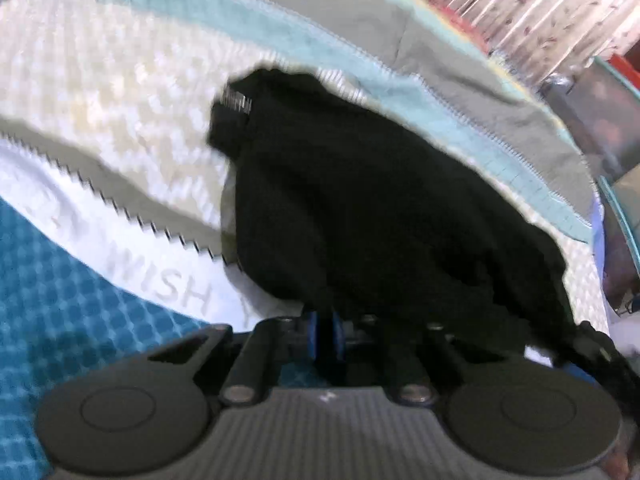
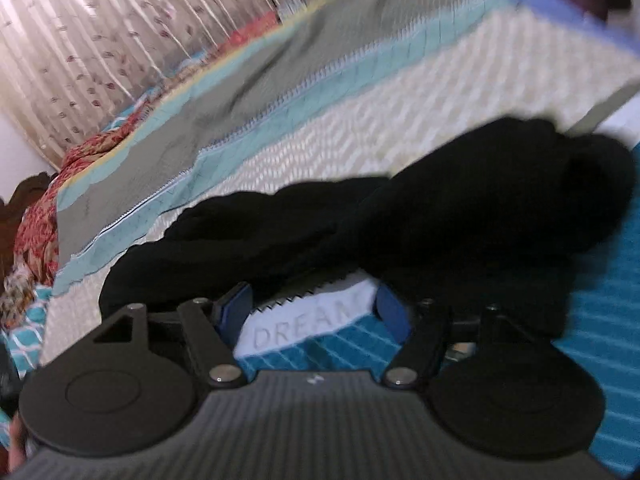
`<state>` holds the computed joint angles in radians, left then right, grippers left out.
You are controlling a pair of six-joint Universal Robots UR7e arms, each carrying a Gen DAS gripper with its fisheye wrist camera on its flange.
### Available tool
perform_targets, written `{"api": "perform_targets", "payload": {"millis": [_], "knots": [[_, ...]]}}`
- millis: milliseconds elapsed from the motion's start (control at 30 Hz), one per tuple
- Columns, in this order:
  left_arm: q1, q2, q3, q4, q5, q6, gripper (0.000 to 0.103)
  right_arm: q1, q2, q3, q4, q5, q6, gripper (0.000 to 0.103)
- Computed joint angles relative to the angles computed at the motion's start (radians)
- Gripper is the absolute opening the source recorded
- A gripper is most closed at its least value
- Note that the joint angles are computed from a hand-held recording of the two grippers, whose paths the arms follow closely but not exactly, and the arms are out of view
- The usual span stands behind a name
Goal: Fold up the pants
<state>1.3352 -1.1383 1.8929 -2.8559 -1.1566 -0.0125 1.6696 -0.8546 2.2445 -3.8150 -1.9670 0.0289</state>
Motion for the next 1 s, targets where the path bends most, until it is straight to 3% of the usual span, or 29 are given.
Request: {"api": "perform_targets", "payload": {"millis": [100, 133, 167, 200, 233, 300, 433, 533, 567, 600, 633, 700, 733, 833, 933, 967, 1000], "knots": [[-0.008, -0.087, 0.067, -0.078, -0.024, 0.053, 0.007, -0.048, 0.029, -0.091, 0.106, 0.061, 0.102, 0.070], [-0.005, -0.124, 0.085, -0.097, -0.038, 0.066, 0.007, -0.060, 0.040, -0.119, 0.132, 0.079, 0.141, 0.054], [0.000, -0.161, 0.097, -0.113, -0.055, 0.077, 0.007, -0.064, 0.048, -0.142, 0.152, 0.095, 0.165, 0.015], [0.005, -0.193, 0.101, -0.118, -0.069, 0.085, 0.007, -0.060, 0.054, -0.157, 0.166, 0.111, 0.175, 0.009], [0.012, -0.223, 0.096, -0.110, -0.084, 0.091, 0.007, -0.044, 0.057, -0.169, 0.164, 0.102, 0.167, 0.009], [0.023, -0.266, 0.065, -0.089, -0.124, 0.114, 0.007, 0.003, 0.059, -0.180, 0.107, 0.079, 0.068, 0.009], [-0.025, -0.243, -0.023, -0.190, -0.098, 0.227, 0.007, 0.092, 0.030, -0.219, 0.084, 0.149, -0.094, 0.009], [-0.067, -0.126, -0.092, -0.399, -0.036, 0.328, 0.019, 0.151, 0.070, -0.340, 0.147, 0.115, -0.178, 0.014], [-0.087, -0.087, -0.107, -0.446, 0.044, 0.340, 0.037, 0.158, 0.093, -0.391, 0.189, 0.104, -0.198, 0.017], [-0.089, -0.054, -0.125, -0.451, 0.093, 0.318, 0.045, 0.163, 0.120, -0.446, 0.238, 0.073, -0.225, 0.018], [-0.083, -0.048, -0.127, -0.415, 0.100, 0.265, 0.045, 0.173, 0.162, -0.501, 0.259, 0.000, -0.257, 0.023], [-0.045, -0.084, -0.088, -0.296, 0.001, 0.160, 0.048, 0.177, 0.199, -0.529, 0.267, -0.132, -0.296, 0.040], [-0.030, -0.095, -0.054, -0.281, -0.022, 0.149, 0.049, 0.171, 0.193, -0.500, 0.263, -0.143, -0.283, 0.043], [-0.008, -0.113, 0.019, -0.193, -0.014, 0.095, 0.059, 0.124, 0.150, -0.355, 0.197, -0.055, -0.301, 0.045], [0.022, -0.103, 0.049, -0.076, -0.101, 0.033, 0.061, 0.108, 0.148, -0.223, 0.014, -0.097, -0.382, 0.068], [0.015, -0.082, 0.051, -0.051, -0.101, 0.038, 0.064, 0.106, 0.169, -0.199, -0.062, -0.113, -0.425, 0.080], [0.007, -0.065, 0.049, -0.038, -0.093, 0.046, 0.071, 0.102, 0.175, -0.170, -0.116, -0.121, -0.464, 0.085]]}}
